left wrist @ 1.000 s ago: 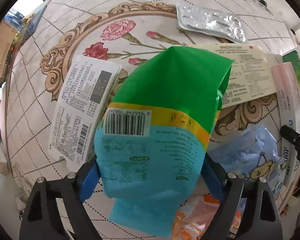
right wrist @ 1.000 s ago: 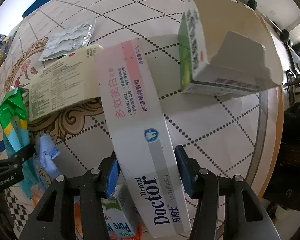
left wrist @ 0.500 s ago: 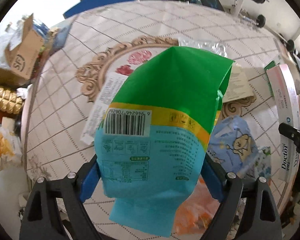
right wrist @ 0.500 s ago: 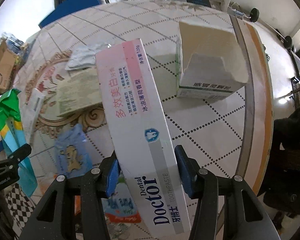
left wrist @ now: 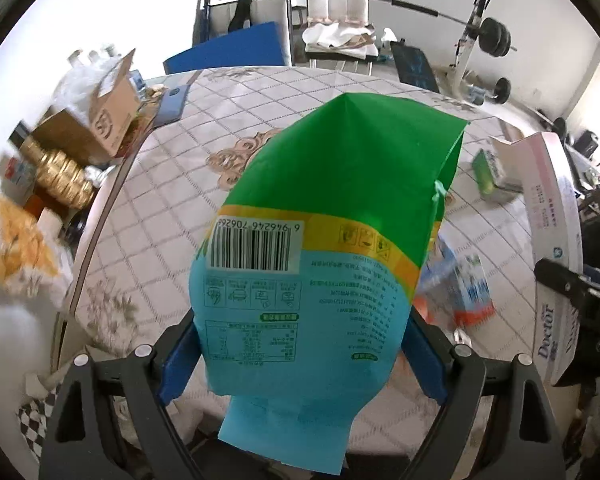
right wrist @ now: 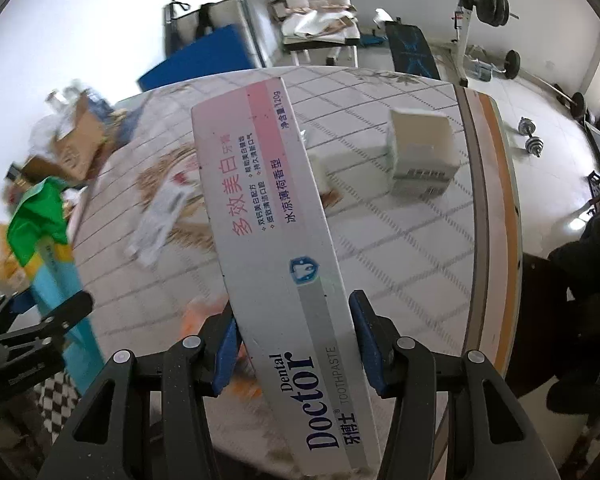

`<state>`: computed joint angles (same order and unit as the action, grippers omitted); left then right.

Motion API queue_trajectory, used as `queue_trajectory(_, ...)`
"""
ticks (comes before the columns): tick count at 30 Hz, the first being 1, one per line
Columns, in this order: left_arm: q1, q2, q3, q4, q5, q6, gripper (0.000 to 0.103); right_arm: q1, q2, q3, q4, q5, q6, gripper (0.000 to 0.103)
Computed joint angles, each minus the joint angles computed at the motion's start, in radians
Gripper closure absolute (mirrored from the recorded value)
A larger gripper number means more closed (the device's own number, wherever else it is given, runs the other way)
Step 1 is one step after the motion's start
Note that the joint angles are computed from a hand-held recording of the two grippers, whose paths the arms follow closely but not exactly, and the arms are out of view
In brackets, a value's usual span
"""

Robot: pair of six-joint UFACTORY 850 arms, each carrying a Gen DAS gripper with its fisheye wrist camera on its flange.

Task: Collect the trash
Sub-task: 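Carry the snack bag and toothpaste box over the bin and release both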

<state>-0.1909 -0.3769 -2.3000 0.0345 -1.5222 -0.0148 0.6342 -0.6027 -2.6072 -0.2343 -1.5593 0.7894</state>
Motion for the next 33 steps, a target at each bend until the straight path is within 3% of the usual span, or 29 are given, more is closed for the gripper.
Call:
queue_trajectory(5, 0.061, 0.253, 0.346, -0.072, 0.068, 0.011, 0.014, 0.166, 0.207, 0.357, -0.011, 0.090, 0.165, 0.050)
queue_trajectory(10, 0.128, 0.456, 0.653, -0.121, 0.063, 0.025, 0.014, 0.307, 0.335, 0.659, 0.104, 0.177, 0.290, 0.050)
queue_trajectory(15, 0.211, 0.612, 0.969, -0.140, 0.053, 0.031, 0.014, 0.384, 0.389, 0.912, 0.276, 0.275, 0.280, 0.050)
queue_trajectory(19, 0.290, 0.668, 1.232, -0.189, 0.106, 0.019, 0.014, 0.414, 0.386, 1.086, 0.400, 0.371, 0.192, 0.050)
queue_trajectory(22, 0.328, 0.660, 1.384, -0.224, 0.186, 0.016, 0.014, 0.411, 0.362, 1.204, 0.460, 0.456, 0.117, 0.050)
queue_trajectory(26, 0.364, 0.541, 1.531, -0.294, 0.340, 0.056, 0.014, 0.371, 0.306, 1.346, 0.530, 0.590, 0.034, 0.050)
queue_trajectory(33, 0.372, 0.239, 1.569, -0.448, 0.543, 0.191, 0.013, 0.265, 0.151, 1.433, 0.693, 0.766, -0.148, 0.050)
